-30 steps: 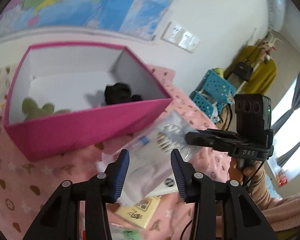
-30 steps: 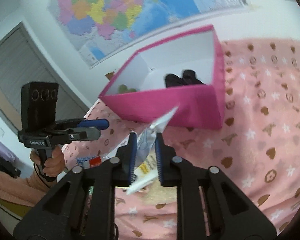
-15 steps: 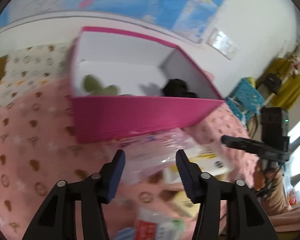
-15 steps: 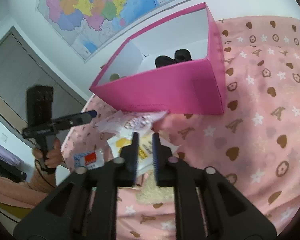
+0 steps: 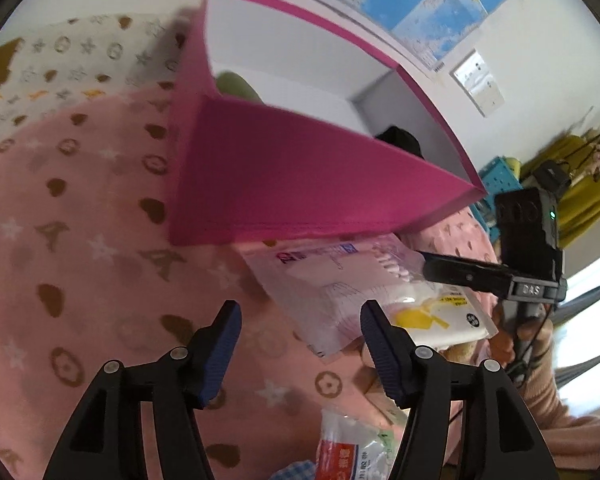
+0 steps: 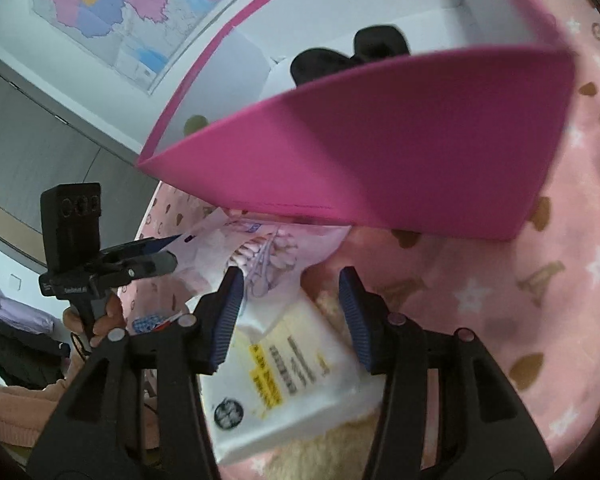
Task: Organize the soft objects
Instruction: 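Lift the cotton swab bag and carry it toward the box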
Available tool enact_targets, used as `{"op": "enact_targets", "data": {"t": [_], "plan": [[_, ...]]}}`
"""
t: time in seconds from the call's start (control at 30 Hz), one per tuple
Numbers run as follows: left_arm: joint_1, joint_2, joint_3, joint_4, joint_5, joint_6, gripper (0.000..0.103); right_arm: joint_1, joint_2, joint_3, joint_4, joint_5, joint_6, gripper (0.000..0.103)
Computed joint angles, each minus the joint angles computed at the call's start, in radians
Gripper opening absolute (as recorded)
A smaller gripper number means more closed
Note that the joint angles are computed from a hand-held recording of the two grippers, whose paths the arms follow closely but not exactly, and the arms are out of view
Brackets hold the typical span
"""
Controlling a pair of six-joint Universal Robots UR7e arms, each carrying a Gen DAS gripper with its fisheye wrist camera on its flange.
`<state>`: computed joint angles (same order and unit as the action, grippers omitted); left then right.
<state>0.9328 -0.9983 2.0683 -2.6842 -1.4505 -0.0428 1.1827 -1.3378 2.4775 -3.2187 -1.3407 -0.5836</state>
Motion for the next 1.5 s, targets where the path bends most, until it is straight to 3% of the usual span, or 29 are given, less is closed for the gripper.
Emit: {"op": "enact_targets", "data": {"t": [0.03, 0.1, 0.13, 0.17, 0.3, 0.7, 1.0, 1.5], "plan": [[-0.001, 0.005, -0.003, 0.003, -0.003, 0.003, 0.061, 0.002, 0.004, -0.003, 0.002, 0.003, -0.006, 0.051], [-0.004, 0.009, -0.004, 0.002, -0.016, 0.016, 0.045, 0.005, 0.011, -0.002, -0.004, 0.014, -0.024, 0.037], [-0.012, 0.012, -0.003, -0.001, -0.002, 0.010, 0.041, 0.008, 0.014, 0.003, -0.019, 0.010, -0.032, 0.028], [-0.026, 0.013, 0.001, -0.001, 0.028, 0.003, 0.036, 0.012, 0.018, 0.010, -0.045, 0.004, -0.040, 0.026], [-0.040, 0.000, 0.023, -0.011, 0.028, -0.010, 0.032, 0.018, 0.005, 0.051, -0.128, 0.007, -0.079, 0.015], [-0.102, -0.071, 0.092, -0.103, -0.038, -0.019, 0.029, 0.018, -0.156, 0.183, -0.227, 0.070, -0.150, 0.013], [-0.165, -0.065, 0.015, -0.142, -0.020, 0.057, 0.029, 0.071, -0.274, 0.164, -0.238, 0.085, -0.134, 0.013], [-0.140, 0.135, -0.224, -0.047, 0.069, 0.066, 0.029, 0.117, -0.172, -0.036, -0.181, -0.059, -0.037, 0.015]]}}
